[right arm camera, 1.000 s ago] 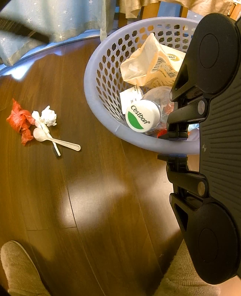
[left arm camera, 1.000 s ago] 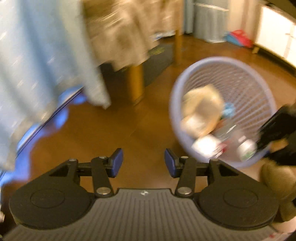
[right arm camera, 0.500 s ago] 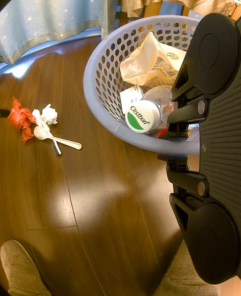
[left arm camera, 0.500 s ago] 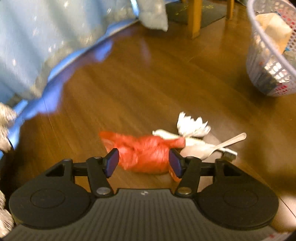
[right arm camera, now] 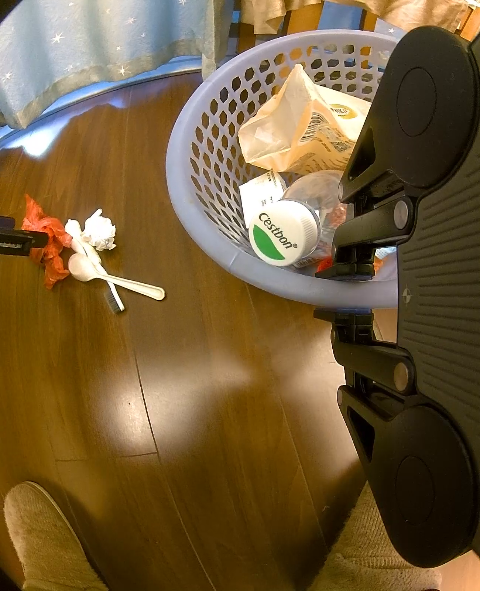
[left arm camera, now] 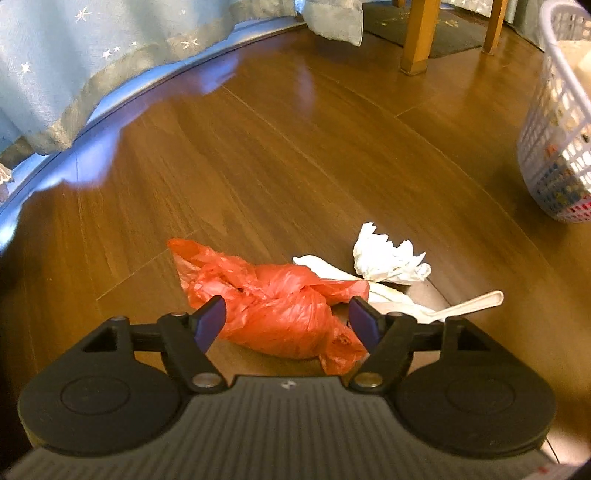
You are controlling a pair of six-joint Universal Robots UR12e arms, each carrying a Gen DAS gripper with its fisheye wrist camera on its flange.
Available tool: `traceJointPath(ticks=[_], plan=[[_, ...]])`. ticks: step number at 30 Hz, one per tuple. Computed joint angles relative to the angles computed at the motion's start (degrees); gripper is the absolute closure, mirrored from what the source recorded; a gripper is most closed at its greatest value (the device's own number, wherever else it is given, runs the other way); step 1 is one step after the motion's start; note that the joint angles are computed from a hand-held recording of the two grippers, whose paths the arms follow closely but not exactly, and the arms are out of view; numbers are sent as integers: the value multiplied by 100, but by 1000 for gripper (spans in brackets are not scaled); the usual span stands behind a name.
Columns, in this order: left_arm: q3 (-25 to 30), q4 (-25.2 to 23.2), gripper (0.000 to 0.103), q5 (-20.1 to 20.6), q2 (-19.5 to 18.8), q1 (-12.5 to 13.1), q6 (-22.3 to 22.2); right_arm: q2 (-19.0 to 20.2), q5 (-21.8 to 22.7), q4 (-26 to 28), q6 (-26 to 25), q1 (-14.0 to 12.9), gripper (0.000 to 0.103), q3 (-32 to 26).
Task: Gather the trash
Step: 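Lower the left tool onto the red plastic bag and grasp it, then lift the red bag with the left tool and drop it into the wastebasket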
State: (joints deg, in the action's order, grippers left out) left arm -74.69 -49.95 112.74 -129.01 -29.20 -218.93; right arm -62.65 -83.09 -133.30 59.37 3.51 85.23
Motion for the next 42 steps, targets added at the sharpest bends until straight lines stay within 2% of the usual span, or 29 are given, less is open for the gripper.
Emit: traceJointPath(ticks=[5, 7, 15, 16, 24, 42], plan=[[146, -206, 39, 55, -134, 5, 81, 5, 7, 18, 19, -1, 94, -8], [177, -336, 51, 74, -150, 7, 78, 6, 7, 19, 21, -1, 94, -10], [17, -267, 72, -23, -43, 9, 251, 23, 10, 17, 78, 5, 94, -31], [1, -249, 81, -8, -27, 2, 266, 22, 10, 10, 87, 7, 94, -26], [-87, -139, 82, -45, 84, -10, 375, 24, 12, 3, 113, 12, 94, -19], [339, -162, 82, -34, 79, -106, 934, 44, -8, 8, 123, 28, 94, -43]])
